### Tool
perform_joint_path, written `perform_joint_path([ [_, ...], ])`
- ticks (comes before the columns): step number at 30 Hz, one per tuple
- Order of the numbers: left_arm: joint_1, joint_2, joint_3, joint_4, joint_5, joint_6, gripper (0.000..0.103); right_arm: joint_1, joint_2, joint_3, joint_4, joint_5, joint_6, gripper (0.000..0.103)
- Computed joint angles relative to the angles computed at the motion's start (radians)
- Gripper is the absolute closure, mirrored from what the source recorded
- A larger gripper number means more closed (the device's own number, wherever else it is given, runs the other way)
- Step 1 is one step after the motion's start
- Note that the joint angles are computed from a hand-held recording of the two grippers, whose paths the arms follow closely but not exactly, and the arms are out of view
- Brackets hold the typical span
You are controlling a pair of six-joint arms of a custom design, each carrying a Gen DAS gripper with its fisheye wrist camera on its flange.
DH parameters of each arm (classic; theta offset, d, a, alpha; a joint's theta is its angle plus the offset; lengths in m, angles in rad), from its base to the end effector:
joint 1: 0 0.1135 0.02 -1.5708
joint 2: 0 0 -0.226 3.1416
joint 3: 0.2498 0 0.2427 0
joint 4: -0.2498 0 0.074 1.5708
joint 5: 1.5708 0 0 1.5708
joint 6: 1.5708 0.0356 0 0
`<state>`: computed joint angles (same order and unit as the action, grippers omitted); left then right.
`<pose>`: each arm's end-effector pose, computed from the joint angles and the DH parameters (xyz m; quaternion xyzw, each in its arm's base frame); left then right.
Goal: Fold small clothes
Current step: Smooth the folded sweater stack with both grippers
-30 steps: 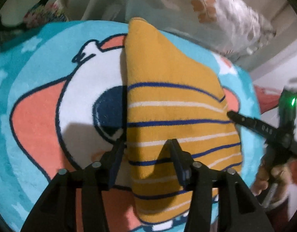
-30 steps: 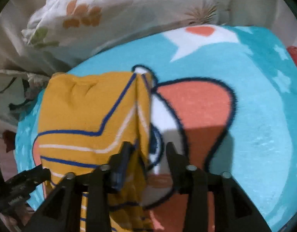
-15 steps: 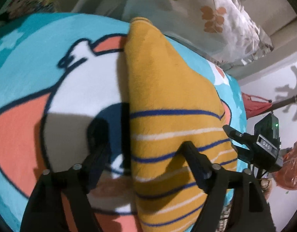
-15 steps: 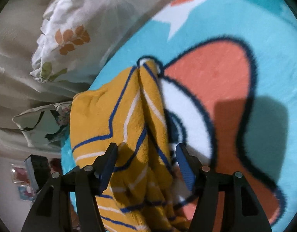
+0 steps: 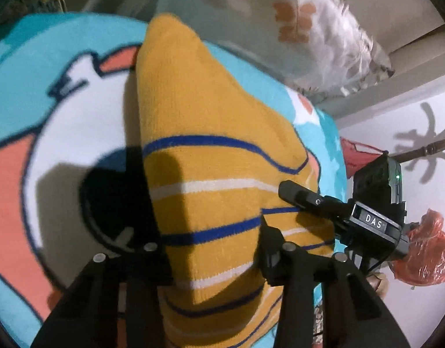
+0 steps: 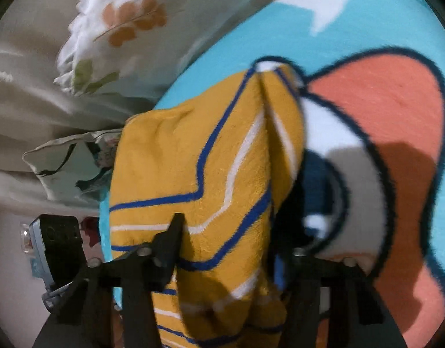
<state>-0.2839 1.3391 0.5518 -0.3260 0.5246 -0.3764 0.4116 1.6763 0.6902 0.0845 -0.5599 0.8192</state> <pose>0.2090 -0.0795 0.1152 0.0153 0.9423 -0.3099 0.1253 0.2566 0.1326 0.0936 0.0949 0.9073 0.3953 0.1070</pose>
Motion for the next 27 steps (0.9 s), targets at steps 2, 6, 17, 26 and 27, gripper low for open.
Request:
perform_joint_path([
  [2,0.014,-0.054,0.010,-0.049,-0.020,0.013,0.063,0.017,-0.015,0.021,-0.005,0.002,0.004,0.058],
  [6,0.094,-0.143,0.048,-0.162,-0.044,0.081,0.063,0.076,-0.021,0.108,-0.040,0.028,-0.013,0.059],
  [17,0.186,-0.001,0.097,-0.211,-0.069,0.191,0.059,0.157,0.083,0.243,-0.096,0.096,-0.029,0.059],
  [26,0.268,0.014,0.093,-0.257,-0.050,0.289,0.049,0.152,0.163,0.259,-0.126,0.139,-0.024,0.046],
  [27,0.277,-0.021,0.094,-0.283,-0.065,0.308,0.049,0.153,0.157,0.264,-0.139,0.149,-0.027,0.046],
])
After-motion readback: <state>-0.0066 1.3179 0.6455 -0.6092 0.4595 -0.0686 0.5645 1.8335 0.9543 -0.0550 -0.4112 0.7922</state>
